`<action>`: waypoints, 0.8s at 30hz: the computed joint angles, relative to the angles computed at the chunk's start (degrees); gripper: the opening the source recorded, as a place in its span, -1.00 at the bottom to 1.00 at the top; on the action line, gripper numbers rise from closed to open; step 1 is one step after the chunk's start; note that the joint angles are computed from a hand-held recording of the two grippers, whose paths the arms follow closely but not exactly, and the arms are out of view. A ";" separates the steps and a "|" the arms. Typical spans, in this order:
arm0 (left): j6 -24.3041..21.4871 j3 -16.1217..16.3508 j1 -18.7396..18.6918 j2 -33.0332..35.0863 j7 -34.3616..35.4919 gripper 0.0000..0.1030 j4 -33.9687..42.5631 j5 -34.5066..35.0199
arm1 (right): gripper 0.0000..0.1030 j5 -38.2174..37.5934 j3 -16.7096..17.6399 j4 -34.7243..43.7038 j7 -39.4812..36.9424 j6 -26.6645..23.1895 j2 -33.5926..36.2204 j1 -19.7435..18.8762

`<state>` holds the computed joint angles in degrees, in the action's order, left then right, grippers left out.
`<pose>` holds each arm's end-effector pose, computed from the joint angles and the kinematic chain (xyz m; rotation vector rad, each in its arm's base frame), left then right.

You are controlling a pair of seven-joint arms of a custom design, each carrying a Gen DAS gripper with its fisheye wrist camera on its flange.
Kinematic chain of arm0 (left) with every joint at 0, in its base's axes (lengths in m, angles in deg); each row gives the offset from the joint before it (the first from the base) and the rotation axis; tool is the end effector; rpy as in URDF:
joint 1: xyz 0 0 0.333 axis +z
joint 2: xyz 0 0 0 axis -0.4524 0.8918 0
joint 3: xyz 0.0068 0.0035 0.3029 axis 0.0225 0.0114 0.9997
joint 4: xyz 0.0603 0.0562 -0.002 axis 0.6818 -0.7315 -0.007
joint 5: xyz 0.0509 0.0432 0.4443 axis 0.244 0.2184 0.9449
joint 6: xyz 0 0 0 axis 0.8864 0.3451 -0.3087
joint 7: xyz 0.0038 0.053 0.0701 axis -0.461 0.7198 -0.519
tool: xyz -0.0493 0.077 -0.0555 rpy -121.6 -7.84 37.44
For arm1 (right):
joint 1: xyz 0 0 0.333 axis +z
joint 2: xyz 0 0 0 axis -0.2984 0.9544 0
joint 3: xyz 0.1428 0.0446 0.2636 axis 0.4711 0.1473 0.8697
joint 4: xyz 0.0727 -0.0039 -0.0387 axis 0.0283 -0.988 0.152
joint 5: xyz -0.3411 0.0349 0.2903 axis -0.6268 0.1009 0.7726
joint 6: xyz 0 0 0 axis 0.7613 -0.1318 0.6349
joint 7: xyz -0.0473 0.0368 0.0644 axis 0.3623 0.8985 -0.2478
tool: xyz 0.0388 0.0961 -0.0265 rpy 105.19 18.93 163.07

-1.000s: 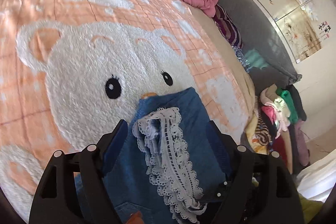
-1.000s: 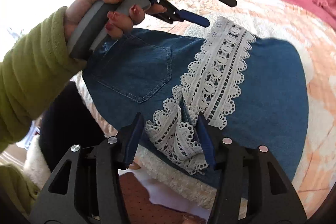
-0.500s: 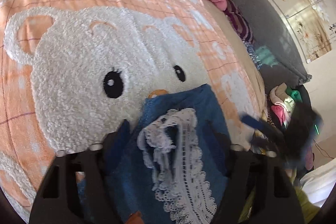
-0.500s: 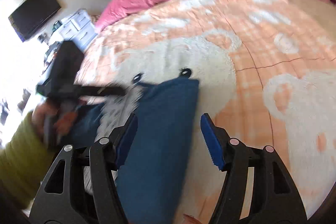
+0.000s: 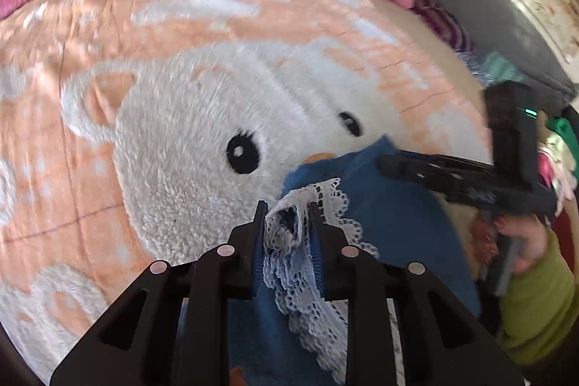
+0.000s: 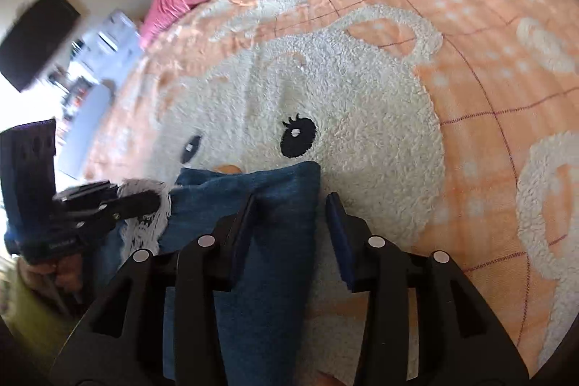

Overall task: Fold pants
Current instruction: 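Lay the lace hem over the denim with the left tool and release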

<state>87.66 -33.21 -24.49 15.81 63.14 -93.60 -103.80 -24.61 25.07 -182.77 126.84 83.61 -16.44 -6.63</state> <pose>0.6680 -0.1520 0.3259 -1.7407 2.4133 -0.9231 0.6387 0.1766 0.3282 -1.8318 1.6213 0.0466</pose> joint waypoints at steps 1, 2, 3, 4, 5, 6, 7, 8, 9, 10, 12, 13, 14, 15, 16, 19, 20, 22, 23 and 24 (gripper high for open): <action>0.33 -0.06 0.09 0.69 -0.09 -0.42 0.45 -0.48 | -0.36 -1.42 -0.14 -0.52 0.20 1.36 -0.22 0.58; 0.51 -0.26 0.43 1.00 -0.23 -0.39 0.68 -1.35 | -0.31 -3.04 -0.38 -0.63 0.59 2.43 -0.14 1.03; 0.56 -0.48 0.85 0.82 -0.28 -0.28 0.55 -2.29 | -0.13 -4.37 -0.54 -1.36 1.00 3.18 -0.77 1.31; 0.36 -0.73 1.31 0.22 -0.06 -0.23 0.10 -3.36 | -0.02 -4.11 -0.33 -2.62 0.42 3.59 -2.20 1.15; 0.35 -1.00 1.81 -0.90 0.77 -0.22 -0.87 -4.80 | 0.09 -4.32 -0.74 -3.90 2.63 7.12 -3.07 2.40; 0.74 -1.27 2.27 -2.62 2.22 -0.19 -2.41 -6.81 | 0.12 -2.59 0.16 -5.92 0.83 7.95 -5.19 1.64; 1.45 -1.07 2.20 -4.61 3.11 -0.11 -4.29 -8.22 | 0.13 2.23 0.95 -8.61 -4.11 8.65 -8.22 1.11; 2.03 -0.56 1.81 -6.62 3.62 -0.09 -6.22 -9.23 | 0.19 4.37 0.75 -9.87 -5.88 9.00 -9.71 1.55; 2.59 -0.11 1.33 -8.60 4.20 -0.08 -8.25 -10.71 | 0.28 9.57 0.65 -12.29 -10.19 9.15 -12.49 1.92; 2.83 0.11 1.03 -11.19 5.51 -0.07 -10.85 -13.72 | 0.32 13.13 0.05 -13.56 -13.20 8.52 -14.05 2.62; 1.69 0.89 0.27 -15.56 9.51 -0.01 -15.13 -20.47 | 0.36 16.23 -1.22 -16.52 -15.53 7.69 -17.08 4.24; 1.25 1.37 -0.47 -18.10 11.14 0.02 -17.92 -23.41 | 0.36 17.33 -1.79 -18.48 -16.48 7.67 -18.79 5.16; 0.58 2.02 -1.26 -20.30 12.52 0.03 -20.35 -25.51 | 0.36 17.39 -2.16 -20.10 -16.19 8.30 -20.08 6.04; -0.18 2.77 -2.12 -22.13 13.86 0.03 -22.44 -27.89 | 0.36 17.13 -2.48 -21.72 -15.64 8.95 -21.40 6.84; -1.16 3.56 -2.99 -24.13 14.14 0.03 -24.72 -29.75 | 0.37 17.94 -3.04 -23.42 -16.45 9.07 -22.91 7.77; -3.90 5.84 -5.70 -27.34 13.33 0.03 -28.94 -33.35 | 0.42 19.17 -4.60 -26.08 -16.75 8.73 -25.32 9.81; -4.70 6.55 -6.52 -27.65 12.40 0.03 -29.62 -33.89 | 0.43 18.44 -4.94 -26.37 -16.14 8.02 -25.49 10.11; -5.49 7.59 -8.36 -28.78 10.77 0.03 -31.37 -34.34 | 0.43 15.99 -4.93 -27.33 -14.46 7.96 -26.09 10.57; -4.48 7.69 -9.29 -29.45 10.16 0.03 -32.27 -33.49 | 0.43 15.23 -5.09 -27.38 -13.89 8.10 -25.95 10.79; -2.55 7.47 -10.18 -30.03 8.85 0.03 -33.17 -31.99 | 0.43 14.24 -5.08 -27.67 -12.91 8.40 -26.03 10.92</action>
